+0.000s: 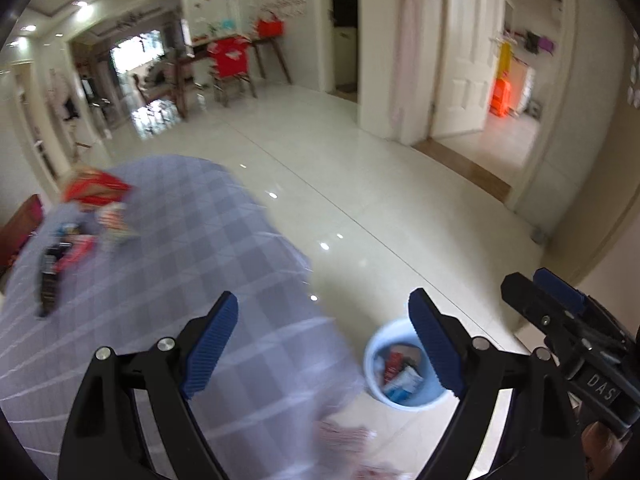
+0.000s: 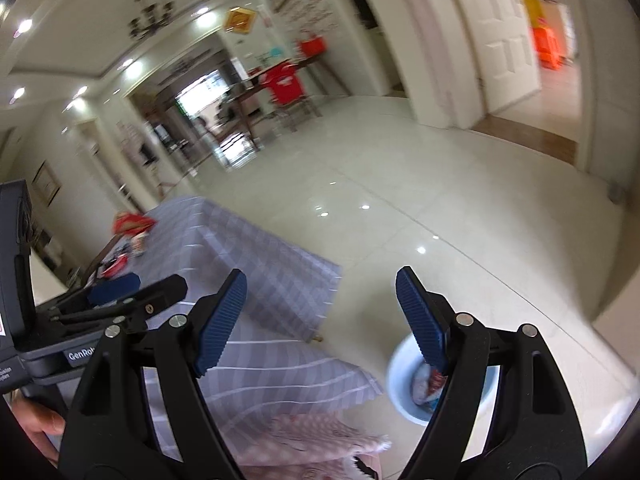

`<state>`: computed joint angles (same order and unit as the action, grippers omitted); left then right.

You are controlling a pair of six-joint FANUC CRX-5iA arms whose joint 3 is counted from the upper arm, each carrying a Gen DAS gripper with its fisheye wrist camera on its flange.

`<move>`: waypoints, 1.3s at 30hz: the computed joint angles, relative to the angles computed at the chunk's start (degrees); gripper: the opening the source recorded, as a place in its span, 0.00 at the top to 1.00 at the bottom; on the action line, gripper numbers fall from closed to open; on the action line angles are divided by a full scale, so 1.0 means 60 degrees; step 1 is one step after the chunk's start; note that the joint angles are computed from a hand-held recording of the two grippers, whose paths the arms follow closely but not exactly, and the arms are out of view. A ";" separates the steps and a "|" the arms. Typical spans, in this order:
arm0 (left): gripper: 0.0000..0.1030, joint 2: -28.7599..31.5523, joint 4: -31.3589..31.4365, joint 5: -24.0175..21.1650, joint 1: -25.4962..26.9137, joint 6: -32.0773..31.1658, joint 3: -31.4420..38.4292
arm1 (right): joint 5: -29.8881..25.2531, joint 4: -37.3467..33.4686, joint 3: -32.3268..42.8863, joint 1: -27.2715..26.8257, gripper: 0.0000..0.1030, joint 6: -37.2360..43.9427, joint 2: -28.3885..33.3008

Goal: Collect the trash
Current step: 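Grasp the black snack wrapper with the left tool while the right tool grasps the red-and-white sauce packet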

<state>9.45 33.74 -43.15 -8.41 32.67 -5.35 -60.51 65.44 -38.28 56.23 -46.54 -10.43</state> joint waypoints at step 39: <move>0.76 0.3674 -0.0021 -0.1094 0.3228 0.2304 0.4917 | -0.1197 -0.5781 1.4811 -0.2288 0.77 1.3690 0.9747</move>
<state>31.49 33.61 -49.71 10.96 46.50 24.16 -67.70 30.76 50.59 42.50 35.60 48.05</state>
